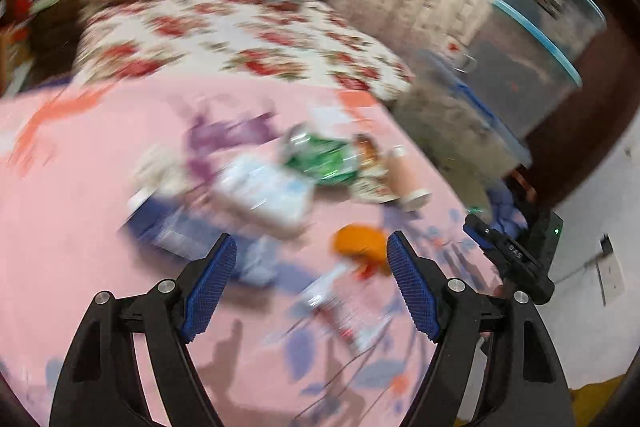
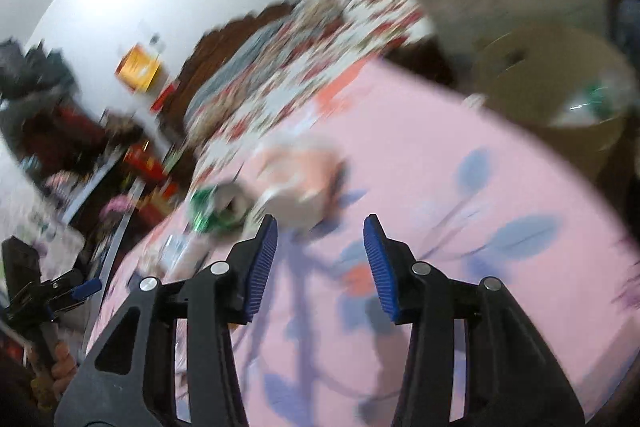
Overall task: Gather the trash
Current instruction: 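Grasp the orange peel with the right tool while the left tool grasps the red-white wrapper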
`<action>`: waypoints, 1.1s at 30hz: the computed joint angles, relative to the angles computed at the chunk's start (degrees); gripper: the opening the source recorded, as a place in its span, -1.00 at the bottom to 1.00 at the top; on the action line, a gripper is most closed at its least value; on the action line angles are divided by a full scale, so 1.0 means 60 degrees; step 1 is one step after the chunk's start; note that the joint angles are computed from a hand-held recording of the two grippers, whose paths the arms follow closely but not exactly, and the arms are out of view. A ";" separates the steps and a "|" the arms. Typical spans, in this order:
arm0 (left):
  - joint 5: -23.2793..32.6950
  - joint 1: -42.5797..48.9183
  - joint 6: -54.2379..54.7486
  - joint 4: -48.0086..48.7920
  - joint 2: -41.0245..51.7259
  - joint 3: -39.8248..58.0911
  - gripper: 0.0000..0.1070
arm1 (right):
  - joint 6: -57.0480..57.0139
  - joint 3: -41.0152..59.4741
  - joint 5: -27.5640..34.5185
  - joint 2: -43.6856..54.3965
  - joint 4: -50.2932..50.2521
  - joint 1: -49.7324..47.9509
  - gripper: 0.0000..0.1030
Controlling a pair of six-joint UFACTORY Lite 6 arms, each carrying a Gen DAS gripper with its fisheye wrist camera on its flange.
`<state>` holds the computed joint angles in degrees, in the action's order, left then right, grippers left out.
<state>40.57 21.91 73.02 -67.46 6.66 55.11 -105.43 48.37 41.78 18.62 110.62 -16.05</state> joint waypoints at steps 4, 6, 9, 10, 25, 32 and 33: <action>0.0833 0.1064 0.0960 -0.0158 -0.0059 -0.0908 0.37 | -0.0123 0.0277 -0.1080 -0.0009 -0.0439 0.2027 -0.04; 0.1116 0.1068 0.1257 -0.0250 -0.0025 -0.1222 0.37 | -0.0493 0.0424 -0.1931 -0.0006 -0.0344 0.3082 -0.01; 0.1246 0.0695 0.1787 -0.0526 0.0232 -0.1594 0.37 | 0.0030 0.1192 -0.2806 0.0464 -0.0759 0.4205 0.33; 0.1200 0.0526 0.1893 -0.0635 0.0297 -0.1716 0.37 | 0.0044 0.1345 -0.2844 0.0609 -0.0754 0.4350 0.33; 0.0441 -0.2038 0.1614 -0.1732 0.2727 -0.0564 0.46 | 0.3078 0.2843 -0.0135 0.2770 -0.2294 0.2274 -0.40; 0.0462 -0.2765 0.0303 -0.1593 0.4012 0.1249 0.13 | 0.2779 0.2633 -0.0244 0.2691 -0.1979 0.2373 -0.40; 0.0419 -0.2861 0.0208 -0.1555 0.4152 0.1453 -0.04 | 0.2834 0.2665 -0.0163 0.2724 -0.2047 0.2306 -0.40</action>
<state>43.09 4.74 74.26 -76.79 31.57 63.83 -88.43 64.36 40.80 34.97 98.33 -2.21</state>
